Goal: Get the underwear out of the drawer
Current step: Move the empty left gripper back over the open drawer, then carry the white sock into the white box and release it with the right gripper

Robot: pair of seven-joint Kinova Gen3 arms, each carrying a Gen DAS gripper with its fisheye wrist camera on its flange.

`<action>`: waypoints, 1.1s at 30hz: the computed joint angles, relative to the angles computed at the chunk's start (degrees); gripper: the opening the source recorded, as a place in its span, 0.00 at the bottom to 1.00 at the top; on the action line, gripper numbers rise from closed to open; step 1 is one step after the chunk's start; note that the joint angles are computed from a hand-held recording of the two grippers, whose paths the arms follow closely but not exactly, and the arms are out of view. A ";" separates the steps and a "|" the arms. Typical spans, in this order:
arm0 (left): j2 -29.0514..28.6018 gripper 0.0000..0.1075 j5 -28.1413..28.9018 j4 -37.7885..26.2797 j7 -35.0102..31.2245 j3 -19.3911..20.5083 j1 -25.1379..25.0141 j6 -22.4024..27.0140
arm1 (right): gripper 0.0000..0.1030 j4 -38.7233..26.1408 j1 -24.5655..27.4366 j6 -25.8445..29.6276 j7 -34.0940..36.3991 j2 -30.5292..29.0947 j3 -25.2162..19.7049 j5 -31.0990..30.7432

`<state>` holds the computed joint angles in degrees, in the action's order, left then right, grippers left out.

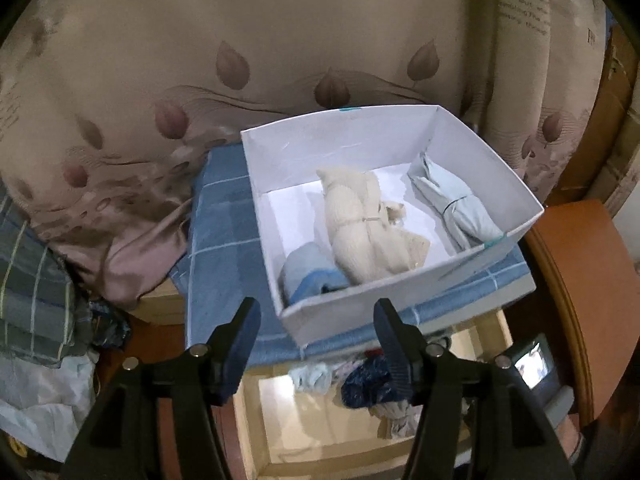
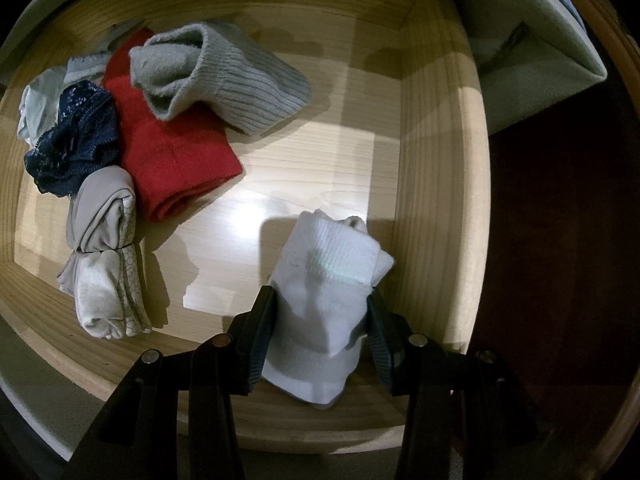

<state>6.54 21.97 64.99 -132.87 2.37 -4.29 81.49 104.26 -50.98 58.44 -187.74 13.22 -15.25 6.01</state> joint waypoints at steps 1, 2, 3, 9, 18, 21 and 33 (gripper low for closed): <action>-0.91 0.56 0.28 1.49 -0.15 0.03 -0.69 -1.11 | 0.40 -0.06 0.06 -0.01 0.06 0.05 0.03 -0.01; -1.80 0.56 0.94 2.88 -0.78 -0.87 -1.04 -1.52 | 0.40 0.07 0.09 -0.26 -0.14 -0.06 0.09 -0.03; -2.99 0.56 1.35 5.24 -1.61 -1.55 -1.71 -2.55 | 0.40 0.50 0.18 -0.67 -0.22 -0.26 0.11 -0.06; -5.88 0.56 -2.57 15.50 -3.35 -3.29 -1.97 -7.19 | 0.40 1.11 0.75 -1.23 0.16 -0.47 0.17 -0.14; -7.77 0.56 -7.95 31.22 -0.76 -4.28 -1.59 -16.72 | 0.38 2.68 0.30 -1.44 -1.32 -1.66 -0.17 1.18; -7.75 0.56 -6.94 34.32 -1.18 -5.07 -2.32 -18.59 | 0.37 2.39 0.19 -1.13 -1.61 -1.59 -0.44 1.47; -6.66 0.56 -6.09 36.45 2.76 -4.87 -3.52 -20.51 | 0.32 2.03 1.40 -0.52 -2.34 -3.48 -0.35 2.89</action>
<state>-0.11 15.89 101.44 -130.11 -2.50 -7.81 60.98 106.30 -49.58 57.92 -190.08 9.74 -15.60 8.90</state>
